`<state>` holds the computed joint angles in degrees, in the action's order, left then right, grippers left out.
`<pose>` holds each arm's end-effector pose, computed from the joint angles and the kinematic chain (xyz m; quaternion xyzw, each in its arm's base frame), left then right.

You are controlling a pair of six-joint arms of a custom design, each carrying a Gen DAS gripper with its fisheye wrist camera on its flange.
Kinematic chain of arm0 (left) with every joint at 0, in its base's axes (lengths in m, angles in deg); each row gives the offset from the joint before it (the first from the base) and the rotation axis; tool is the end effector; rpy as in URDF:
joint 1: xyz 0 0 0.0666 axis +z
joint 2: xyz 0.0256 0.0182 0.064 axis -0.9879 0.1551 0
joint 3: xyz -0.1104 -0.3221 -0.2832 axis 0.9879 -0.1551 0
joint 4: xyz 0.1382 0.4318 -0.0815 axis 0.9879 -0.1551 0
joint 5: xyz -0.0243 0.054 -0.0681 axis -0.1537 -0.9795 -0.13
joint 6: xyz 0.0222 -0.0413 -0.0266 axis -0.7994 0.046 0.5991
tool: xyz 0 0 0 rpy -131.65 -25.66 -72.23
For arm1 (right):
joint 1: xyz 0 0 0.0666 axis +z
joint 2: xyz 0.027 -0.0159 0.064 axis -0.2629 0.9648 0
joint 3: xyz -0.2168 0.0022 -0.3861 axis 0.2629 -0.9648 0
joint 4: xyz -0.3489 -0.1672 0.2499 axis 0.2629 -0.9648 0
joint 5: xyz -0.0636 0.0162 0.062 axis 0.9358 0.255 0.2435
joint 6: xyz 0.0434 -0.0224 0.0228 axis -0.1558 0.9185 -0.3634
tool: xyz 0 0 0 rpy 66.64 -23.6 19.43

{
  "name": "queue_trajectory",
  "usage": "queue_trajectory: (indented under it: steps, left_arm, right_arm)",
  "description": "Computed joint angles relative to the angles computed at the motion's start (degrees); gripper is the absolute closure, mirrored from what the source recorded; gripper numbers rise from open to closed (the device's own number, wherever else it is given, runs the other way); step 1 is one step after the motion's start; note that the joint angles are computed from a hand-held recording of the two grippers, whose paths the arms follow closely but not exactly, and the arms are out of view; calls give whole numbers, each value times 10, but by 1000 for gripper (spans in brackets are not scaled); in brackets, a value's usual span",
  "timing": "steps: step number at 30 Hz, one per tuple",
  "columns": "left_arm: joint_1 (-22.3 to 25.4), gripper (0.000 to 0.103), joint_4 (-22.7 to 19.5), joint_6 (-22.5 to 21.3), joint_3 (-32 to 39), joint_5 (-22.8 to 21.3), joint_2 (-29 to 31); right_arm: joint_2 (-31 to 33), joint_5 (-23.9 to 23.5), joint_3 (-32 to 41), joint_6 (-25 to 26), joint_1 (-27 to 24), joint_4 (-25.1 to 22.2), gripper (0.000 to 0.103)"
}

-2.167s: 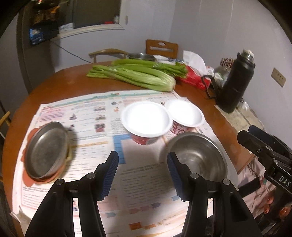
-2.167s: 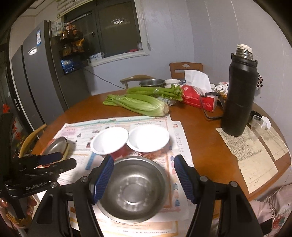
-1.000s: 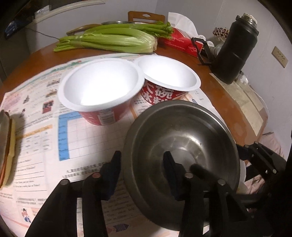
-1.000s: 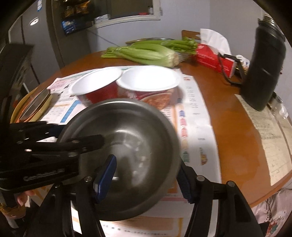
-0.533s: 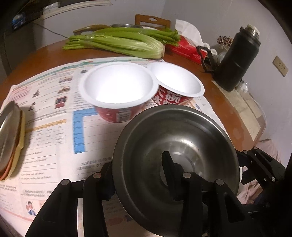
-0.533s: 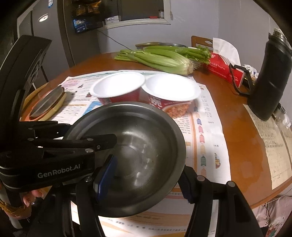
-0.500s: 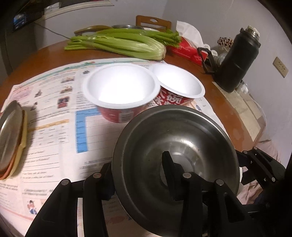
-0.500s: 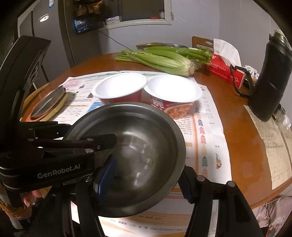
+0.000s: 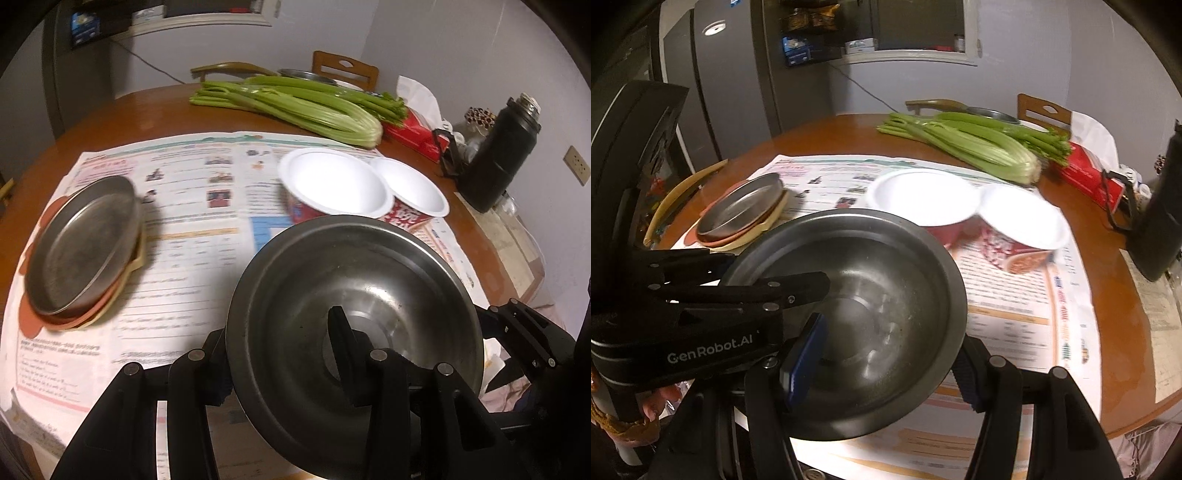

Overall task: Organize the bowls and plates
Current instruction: 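Carry the steel bowl with the left gripper, lower it onto the newspaper, release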

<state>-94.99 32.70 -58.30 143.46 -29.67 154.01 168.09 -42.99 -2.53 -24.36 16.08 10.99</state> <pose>0.6540 -0.1769 0.2771 0.2957 0.9012 -0.1890 0.2542 0.5399 0.3103 0.2792 0.0912 0.9302 -0.0160 0.3552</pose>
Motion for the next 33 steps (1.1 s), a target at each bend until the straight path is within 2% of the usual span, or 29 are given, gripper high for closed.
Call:
queue_trajectory:
  steps: [9,33]
  left_arm:
    - [14,58,-4,2,4,-2,10]
    - [2,58,6,-10,6,-40,28]
  right_arm:
    - [23,-10,21,11,9,0,39]
    - [43,-32,25,-2,-3,-7,39]
